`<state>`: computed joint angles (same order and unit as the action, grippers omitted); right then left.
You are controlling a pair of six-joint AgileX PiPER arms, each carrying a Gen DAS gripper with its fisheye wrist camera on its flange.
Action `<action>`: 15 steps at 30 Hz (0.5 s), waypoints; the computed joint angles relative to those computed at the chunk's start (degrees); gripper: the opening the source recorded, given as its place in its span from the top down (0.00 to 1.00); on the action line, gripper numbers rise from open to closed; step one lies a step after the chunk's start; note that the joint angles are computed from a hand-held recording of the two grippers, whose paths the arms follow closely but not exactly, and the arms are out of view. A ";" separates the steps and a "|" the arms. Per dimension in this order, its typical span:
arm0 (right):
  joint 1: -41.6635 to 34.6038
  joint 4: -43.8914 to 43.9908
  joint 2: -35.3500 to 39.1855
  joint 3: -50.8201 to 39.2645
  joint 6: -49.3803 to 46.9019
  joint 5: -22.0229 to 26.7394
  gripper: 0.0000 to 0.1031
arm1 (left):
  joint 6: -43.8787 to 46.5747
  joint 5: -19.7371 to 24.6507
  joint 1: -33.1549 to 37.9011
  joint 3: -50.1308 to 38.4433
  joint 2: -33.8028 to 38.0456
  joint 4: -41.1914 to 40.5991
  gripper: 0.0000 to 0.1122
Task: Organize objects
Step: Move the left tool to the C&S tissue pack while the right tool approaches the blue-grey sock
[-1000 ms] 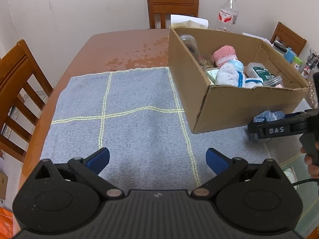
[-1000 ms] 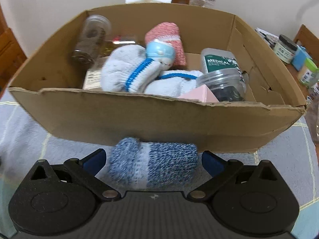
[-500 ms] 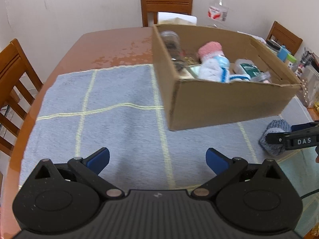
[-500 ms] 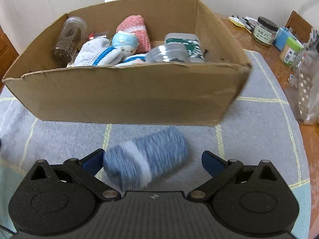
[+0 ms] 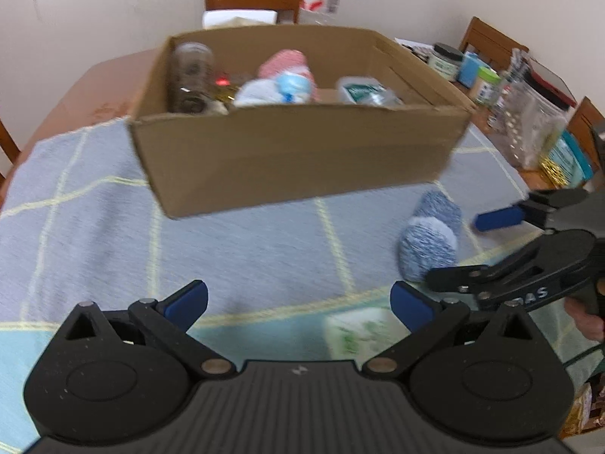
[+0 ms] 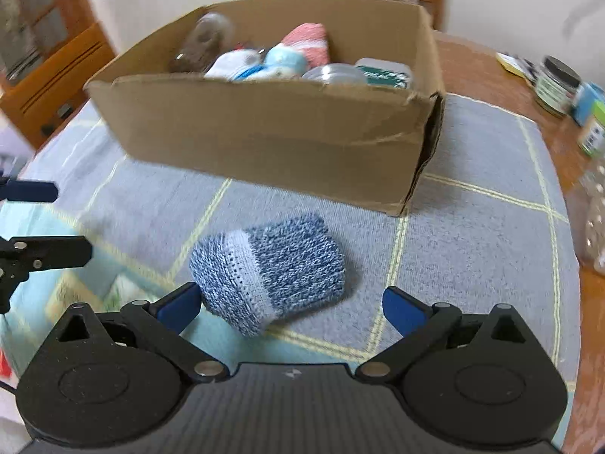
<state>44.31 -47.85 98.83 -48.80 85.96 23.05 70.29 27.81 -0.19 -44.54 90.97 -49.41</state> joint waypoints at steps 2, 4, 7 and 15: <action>-0.77 0.57 -0.16 1.03 -3.25 -1.95 0.00 | -1.98 -1.09 -1.92 1.37 -0.32 0.68 0.09; -1.34 0.75 -0.68 2.06 -6.14 -3.41 0.00 | -3.76 -2.94 -3.86 3.08 -0.71 1.07 0.09; -1.94 -2.04 -2.26 4.52 -7.78 -5.23 0.00 | -7.33 -6.42 -6.82 5.06 -0.44 2.14 0.09; -2.11 -10.40 -4.53 9.26 -3.96 -5.56 0.00 | -23.15 -19.12 -14.81 9.06 1.72 13.43 0.09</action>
